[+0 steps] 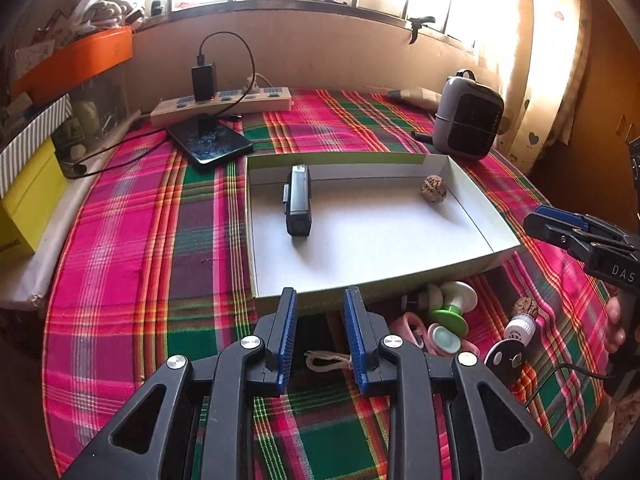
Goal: Organize objects
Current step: 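Withdraw the left tool from the box while the right tool grasps the second walnut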
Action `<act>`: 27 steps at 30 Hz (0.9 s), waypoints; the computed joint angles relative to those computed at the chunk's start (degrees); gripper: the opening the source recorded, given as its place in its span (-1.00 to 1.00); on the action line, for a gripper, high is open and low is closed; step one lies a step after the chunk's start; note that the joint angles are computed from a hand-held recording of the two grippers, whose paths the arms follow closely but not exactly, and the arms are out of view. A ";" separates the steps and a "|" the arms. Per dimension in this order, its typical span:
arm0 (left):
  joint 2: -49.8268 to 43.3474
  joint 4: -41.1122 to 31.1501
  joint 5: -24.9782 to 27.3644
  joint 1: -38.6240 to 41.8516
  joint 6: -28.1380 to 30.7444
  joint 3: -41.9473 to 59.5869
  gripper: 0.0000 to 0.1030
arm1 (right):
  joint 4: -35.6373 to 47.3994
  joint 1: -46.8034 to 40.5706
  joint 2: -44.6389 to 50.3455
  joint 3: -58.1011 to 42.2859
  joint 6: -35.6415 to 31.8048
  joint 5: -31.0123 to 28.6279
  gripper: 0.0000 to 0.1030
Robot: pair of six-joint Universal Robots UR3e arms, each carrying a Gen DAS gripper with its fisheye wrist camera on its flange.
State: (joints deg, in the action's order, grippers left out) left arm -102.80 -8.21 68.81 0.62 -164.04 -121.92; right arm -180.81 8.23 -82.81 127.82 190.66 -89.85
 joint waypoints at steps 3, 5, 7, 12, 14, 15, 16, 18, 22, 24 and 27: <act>0.40 0.40 -1.20 0.88 0.80 -1.49 -0.56 | -0.33 0.38 -1.80 2.57 0.01 -0.60 0.03; 0.69 0.54 -1.82 1.38 1.56 -2.54 -0.56 | -1.22 0.88 -2.72 4.61 -0.11 -0.93 0.03; 0.78 0.81 -2.55 1.96 2.11 -3.62 -0.56 | -2.59 1.40 -3.07 6.57 0.11 -1.16 0.03; 0.55 0.68 -3.60 2.49 2.72 -4.64 -0.55 | -6.23 3.28 -1.85 10.09 1.38 -2.98 0.03; 0.41 0.95 -3.41 2.50 2.69 -4.82 -0.52 | -7.00 3.58 -1.47 11.07 1.67 -3.13 0.03; 0.39 1.00 -3.65 2.60 2.68 -4.98 -0.52 | -7.14 3.59 -1.45 11.35 1.81 -3.24 0.03; 0.40 1.00 -3.89 2.74 2.73 -5.11 -0.52 | -7.38 3.67 -1.47 11.72 1.98 -3.40 0.02; 0.39 1.00 -4.20 2.88 2.95 -5.34 -0.51 | -8.03 3.41 -1.66 12.53 2.13 -3.32 0.03; -0.37 0.60 -4.07 2.33 3.32 -4.86 -0.51 | -8.31 3.18 -1.08 13.04 3.23 -3.59 0.03; -0.75 1.04 -4.10 2.03 3.33 -4.67 -0.50 | -8.79 3.39 -0.31 13.15 3.42 -3.89 0.03; -1.46 0.55 -4.39 1.94 3.12 -3.71 -0.50 | -9.34 3.05 -0.09 13.43 3.53 -2.80 0.03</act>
State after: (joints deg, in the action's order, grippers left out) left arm -104.26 -7.67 64.41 2.56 -160.92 -125.64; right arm -190.16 11.28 -82.90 141.25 194.19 -92.65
